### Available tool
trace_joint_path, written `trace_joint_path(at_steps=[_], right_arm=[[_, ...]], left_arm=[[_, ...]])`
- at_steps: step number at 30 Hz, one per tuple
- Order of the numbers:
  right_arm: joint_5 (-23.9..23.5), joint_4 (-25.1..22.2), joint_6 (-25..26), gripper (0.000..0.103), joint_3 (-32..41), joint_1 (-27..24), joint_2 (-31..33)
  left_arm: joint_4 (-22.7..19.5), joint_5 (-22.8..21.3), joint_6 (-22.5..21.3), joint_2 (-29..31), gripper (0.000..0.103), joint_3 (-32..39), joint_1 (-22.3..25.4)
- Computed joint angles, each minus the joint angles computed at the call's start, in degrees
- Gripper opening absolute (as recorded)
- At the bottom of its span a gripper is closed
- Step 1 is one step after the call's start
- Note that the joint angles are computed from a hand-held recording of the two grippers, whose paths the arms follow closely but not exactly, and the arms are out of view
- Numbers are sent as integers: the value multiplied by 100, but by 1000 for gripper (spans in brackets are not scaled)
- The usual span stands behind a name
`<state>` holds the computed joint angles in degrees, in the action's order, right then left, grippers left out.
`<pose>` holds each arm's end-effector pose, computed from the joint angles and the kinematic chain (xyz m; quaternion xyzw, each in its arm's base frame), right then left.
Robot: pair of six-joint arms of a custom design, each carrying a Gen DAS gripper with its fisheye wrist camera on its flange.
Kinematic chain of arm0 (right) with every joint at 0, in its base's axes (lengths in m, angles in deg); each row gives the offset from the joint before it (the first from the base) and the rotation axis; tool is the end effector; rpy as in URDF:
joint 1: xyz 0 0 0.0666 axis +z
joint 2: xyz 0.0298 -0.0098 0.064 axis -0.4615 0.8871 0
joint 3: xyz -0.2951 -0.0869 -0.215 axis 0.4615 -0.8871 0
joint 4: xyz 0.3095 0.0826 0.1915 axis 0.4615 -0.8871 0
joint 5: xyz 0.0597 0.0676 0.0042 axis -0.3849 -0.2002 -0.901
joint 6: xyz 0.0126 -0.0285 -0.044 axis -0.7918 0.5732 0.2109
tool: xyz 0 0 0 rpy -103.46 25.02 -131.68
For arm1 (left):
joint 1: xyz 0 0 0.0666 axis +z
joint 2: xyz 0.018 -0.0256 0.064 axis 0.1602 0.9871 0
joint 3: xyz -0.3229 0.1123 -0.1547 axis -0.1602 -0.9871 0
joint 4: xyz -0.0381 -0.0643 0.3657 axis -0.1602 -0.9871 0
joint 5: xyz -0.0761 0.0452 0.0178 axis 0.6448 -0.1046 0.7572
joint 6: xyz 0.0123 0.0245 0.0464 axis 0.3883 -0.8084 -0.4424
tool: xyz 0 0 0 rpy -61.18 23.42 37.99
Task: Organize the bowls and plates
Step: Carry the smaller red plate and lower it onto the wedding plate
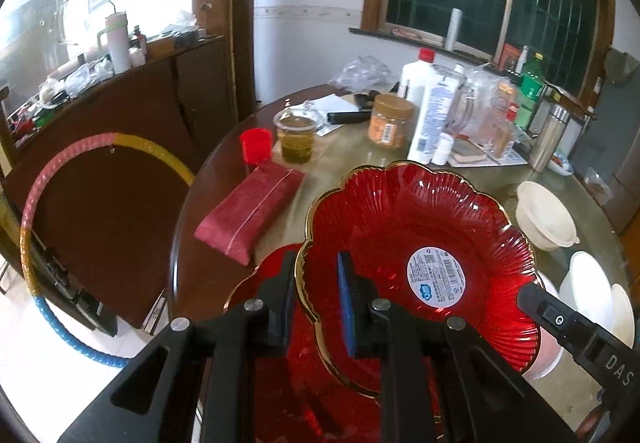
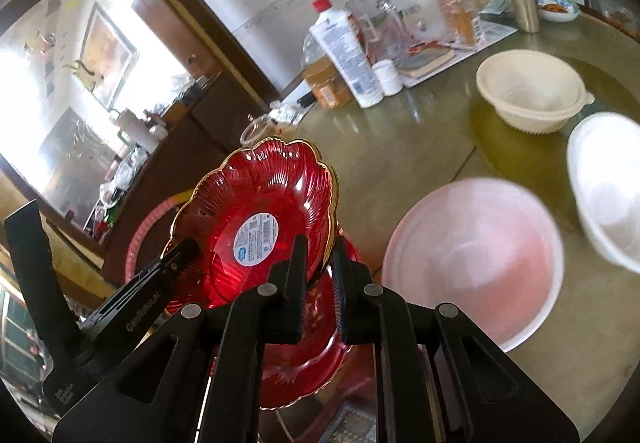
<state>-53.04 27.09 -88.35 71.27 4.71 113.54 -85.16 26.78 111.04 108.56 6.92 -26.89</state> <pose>0.3312 0.2022 0.3529 0.1437 0.8964 0.2155 0.3596 0.3451 -0.2367 0.3727 0.0073 0.9195 -0.0447 0.3904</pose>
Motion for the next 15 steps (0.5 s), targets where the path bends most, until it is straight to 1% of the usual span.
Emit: trace_joint_path(at_steps=[15], right_arm=[[-53,-91,-128,11,-6,222,313]], left_arm=[[20,148,50,-129,18,-463,167]])
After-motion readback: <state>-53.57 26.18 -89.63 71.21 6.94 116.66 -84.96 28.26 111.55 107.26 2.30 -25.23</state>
